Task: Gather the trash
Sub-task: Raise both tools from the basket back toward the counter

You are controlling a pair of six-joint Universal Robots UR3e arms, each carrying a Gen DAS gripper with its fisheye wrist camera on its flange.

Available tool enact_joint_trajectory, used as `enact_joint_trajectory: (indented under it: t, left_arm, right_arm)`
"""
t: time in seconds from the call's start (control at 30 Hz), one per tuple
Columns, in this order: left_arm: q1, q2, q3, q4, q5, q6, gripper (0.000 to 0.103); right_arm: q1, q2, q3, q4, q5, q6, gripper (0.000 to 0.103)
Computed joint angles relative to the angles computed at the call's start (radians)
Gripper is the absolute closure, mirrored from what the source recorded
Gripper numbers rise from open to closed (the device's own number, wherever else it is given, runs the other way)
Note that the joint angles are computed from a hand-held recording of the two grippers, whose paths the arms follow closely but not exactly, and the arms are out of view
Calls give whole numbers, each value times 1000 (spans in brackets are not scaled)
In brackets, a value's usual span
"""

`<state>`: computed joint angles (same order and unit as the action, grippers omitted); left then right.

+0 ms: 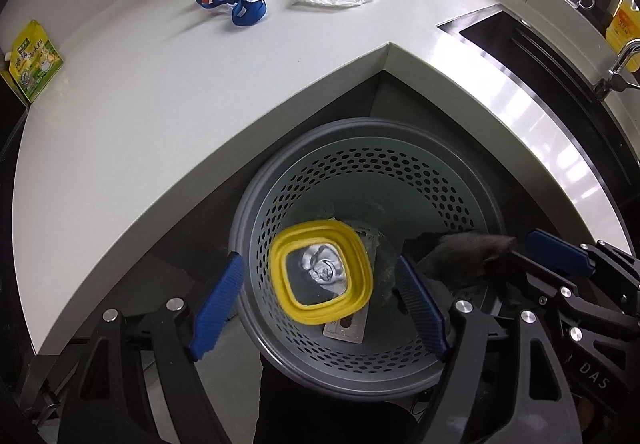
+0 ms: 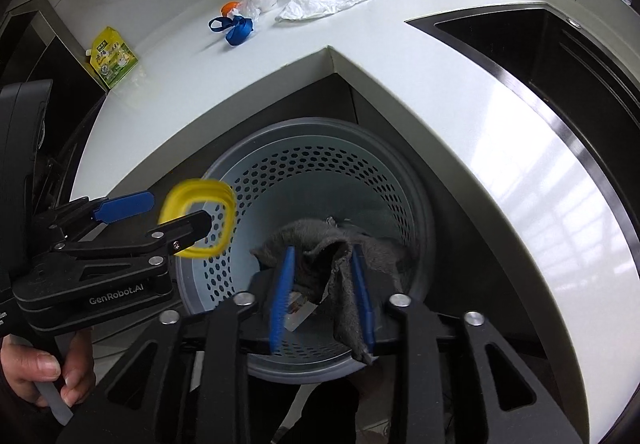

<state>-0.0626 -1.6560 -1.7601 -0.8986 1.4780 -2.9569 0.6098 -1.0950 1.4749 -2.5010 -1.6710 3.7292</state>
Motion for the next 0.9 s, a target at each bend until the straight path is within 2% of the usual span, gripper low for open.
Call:
enact_joint_trajectory:
  t: [0.57,0.9]
  left_arm:
    - [26,49,-1,-26,2,-12,23]
    - [43,81,40,-50,-13,-15,21]
  right_arm:
    - [3,-57,18,30,-30,16,54]
    - [15,-44,-54,72,-29,-4,53]
